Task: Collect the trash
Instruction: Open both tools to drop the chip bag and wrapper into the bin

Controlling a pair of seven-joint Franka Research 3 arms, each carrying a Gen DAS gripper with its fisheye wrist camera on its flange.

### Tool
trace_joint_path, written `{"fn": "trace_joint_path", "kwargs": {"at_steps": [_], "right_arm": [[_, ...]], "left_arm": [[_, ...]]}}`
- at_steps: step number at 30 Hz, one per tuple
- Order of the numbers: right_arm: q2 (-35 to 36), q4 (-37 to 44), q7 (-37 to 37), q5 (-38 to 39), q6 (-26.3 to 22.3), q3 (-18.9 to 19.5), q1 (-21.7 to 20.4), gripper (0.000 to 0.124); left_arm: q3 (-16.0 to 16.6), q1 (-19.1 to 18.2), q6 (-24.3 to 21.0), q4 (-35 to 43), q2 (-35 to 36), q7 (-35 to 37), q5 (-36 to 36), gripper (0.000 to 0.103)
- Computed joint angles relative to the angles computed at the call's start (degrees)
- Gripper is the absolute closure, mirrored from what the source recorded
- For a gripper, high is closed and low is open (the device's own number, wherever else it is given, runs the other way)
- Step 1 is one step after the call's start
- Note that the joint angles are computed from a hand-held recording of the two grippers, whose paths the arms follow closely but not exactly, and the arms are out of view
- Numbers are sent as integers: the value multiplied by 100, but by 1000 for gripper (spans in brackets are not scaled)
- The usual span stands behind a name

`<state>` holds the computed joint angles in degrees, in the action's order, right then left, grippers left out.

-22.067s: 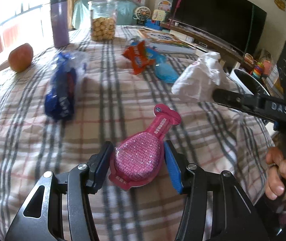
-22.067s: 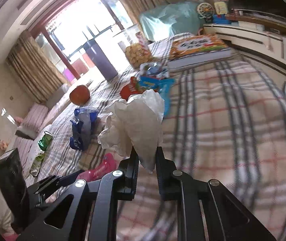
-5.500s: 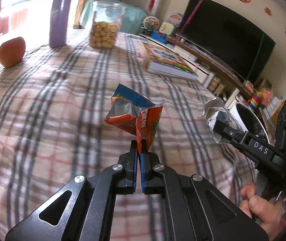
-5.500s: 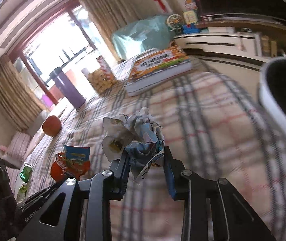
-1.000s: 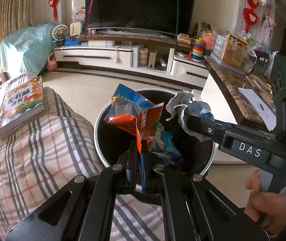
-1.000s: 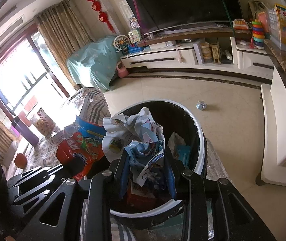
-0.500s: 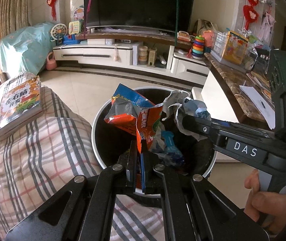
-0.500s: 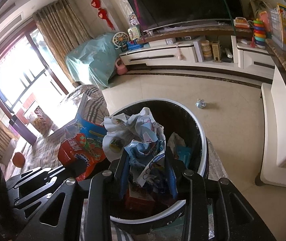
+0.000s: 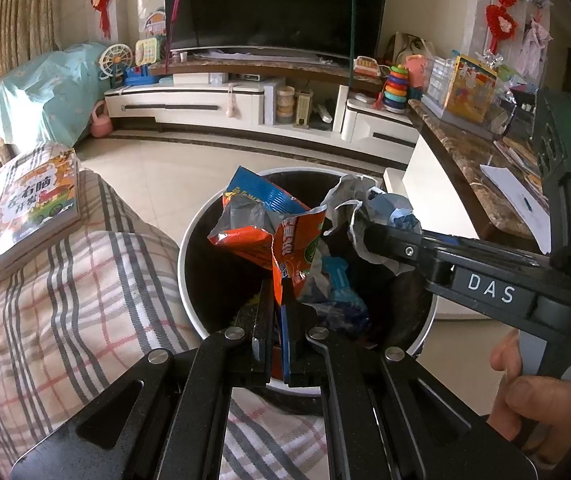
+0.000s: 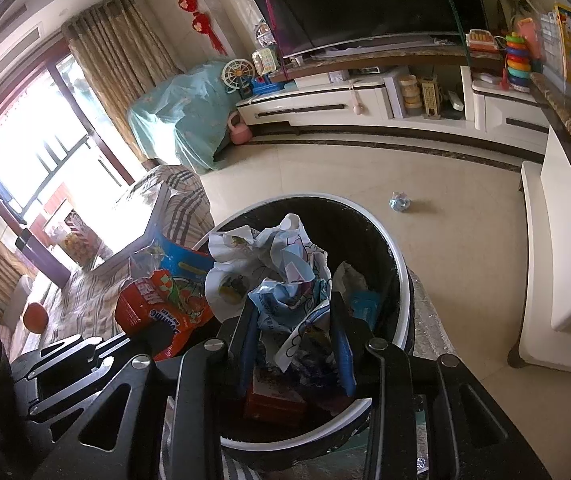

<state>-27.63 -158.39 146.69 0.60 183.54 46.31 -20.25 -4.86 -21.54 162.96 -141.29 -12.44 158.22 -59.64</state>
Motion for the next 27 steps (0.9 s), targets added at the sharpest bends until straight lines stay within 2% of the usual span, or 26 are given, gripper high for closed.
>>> {"fn": "trace_joint_path", "kwargs": {"at_steps": [14, 18, 23, 27], "right_arm": [[5, 7, 56, -37, -41, -9, -1, 88], [22, 39, 66, -82, -89, -25, 6, 83], [-46, 38, 159, -141, -149, -93, 42, 69], [-264, -61, 296, -142, -179, -98, 102, 59]], "left_arm": [[-26, -3, 66, 27, 20, -105, 93, 101], [-3, 28, 32, 39, 13, -208, 197, 97], [87, -54, 223, -65, -110, 9, -47, 57], [214, -77, 274, -221, -298, 73, -146, 45]]}}
